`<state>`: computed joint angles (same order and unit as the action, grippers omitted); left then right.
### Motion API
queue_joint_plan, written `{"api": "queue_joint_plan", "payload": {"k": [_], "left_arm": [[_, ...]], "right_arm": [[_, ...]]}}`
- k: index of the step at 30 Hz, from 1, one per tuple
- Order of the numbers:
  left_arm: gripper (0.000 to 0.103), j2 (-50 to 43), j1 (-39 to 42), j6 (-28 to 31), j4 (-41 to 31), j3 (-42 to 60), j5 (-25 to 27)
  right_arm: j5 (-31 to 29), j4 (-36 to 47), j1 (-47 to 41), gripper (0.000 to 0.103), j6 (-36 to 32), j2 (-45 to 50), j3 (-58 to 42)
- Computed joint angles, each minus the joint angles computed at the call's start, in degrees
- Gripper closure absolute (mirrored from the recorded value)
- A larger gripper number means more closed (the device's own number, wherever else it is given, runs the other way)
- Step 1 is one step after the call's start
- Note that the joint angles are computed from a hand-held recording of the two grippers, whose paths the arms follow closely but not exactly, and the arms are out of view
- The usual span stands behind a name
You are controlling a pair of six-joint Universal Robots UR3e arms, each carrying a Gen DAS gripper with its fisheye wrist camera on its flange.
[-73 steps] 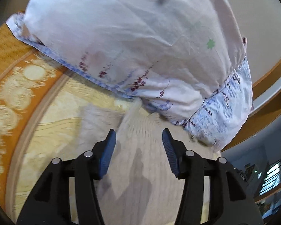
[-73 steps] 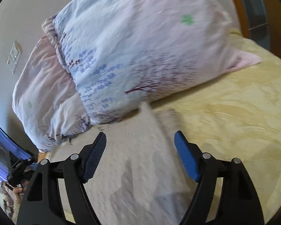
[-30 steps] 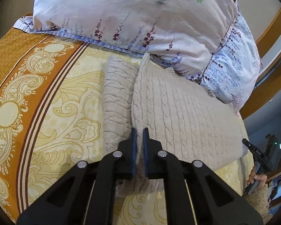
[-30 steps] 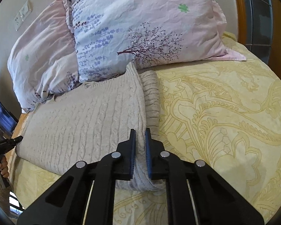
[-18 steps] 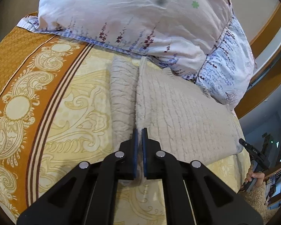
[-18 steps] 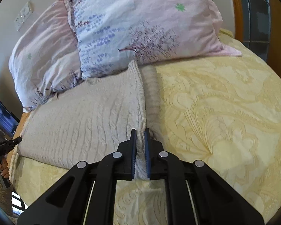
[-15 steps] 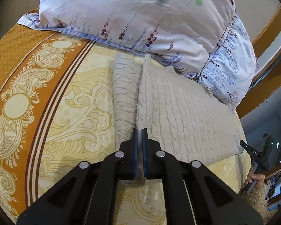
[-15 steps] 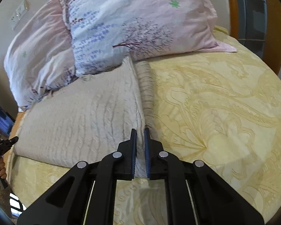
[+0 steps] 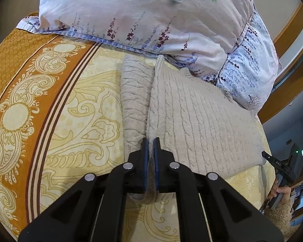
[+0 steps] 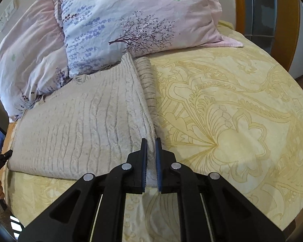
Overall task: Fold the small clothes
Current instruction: 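Open both tools and release the sweater strip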
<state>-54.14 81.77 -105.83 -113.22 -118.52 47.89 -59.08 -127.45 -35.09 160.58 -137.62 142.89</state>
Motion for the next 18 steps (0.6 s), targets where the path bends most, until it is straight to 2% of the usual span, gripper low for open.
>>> {"api": "queue_joint_plan", "payload": {"k": [2, 4, 5, 7, 9, 12, 15, 18], "left_arm": [[0.093, -0.53, 0.34, 0.3, -1.05, 0.85, 0.09], [0.092, -0.8, 1.38, 1.61, -3.35, 2.01, -0.13], [0.09, -0.7, 2.15, 2.41, -5.1, 2.83, -0.39], [0.083, 0.19, 3.43, 3.29, -7.51, 3.92, -1.34], [0.079, 1.12, 4.15, 4.85, -11.05, 5.65, -2.86], [0.066, 3.4, 2.49, 5.45, -13.33, 6.52, -5.53], [0.062, 4.54, -3.93, -1.15, -5.51, 4.04, -6.97], [0.056, 4.37, -10.79, -10.32, 6.57, 0.22, -6.79]], "right_arm": [[0.63, 0.28, -0.45, 0.094, 0.61, -0.17, -0.43], [2.62, 1.42, -1.67, 0.085, 0.47, -2.49, -0.56], [3.11, 0.22, -1.31, 0.079, 1.07, -3.15, -0.59], [3.25, -3.75, 0.92, 0.076, 2.34, -1.23, -1.28], [2.12, -10.98, 6.47, 0.076, 5.09, 5.25, -2.79], [-2.43, -21.58, 17.16, 0.076, 9.27, 17.63, -6.54], [-7.36, -28.59, 25.83, 0.076, 12.55, 27.63, -10.67], [-10.83, -31.95, 30.9, 0.076, 14.44, 34.34, -14.38]]}}
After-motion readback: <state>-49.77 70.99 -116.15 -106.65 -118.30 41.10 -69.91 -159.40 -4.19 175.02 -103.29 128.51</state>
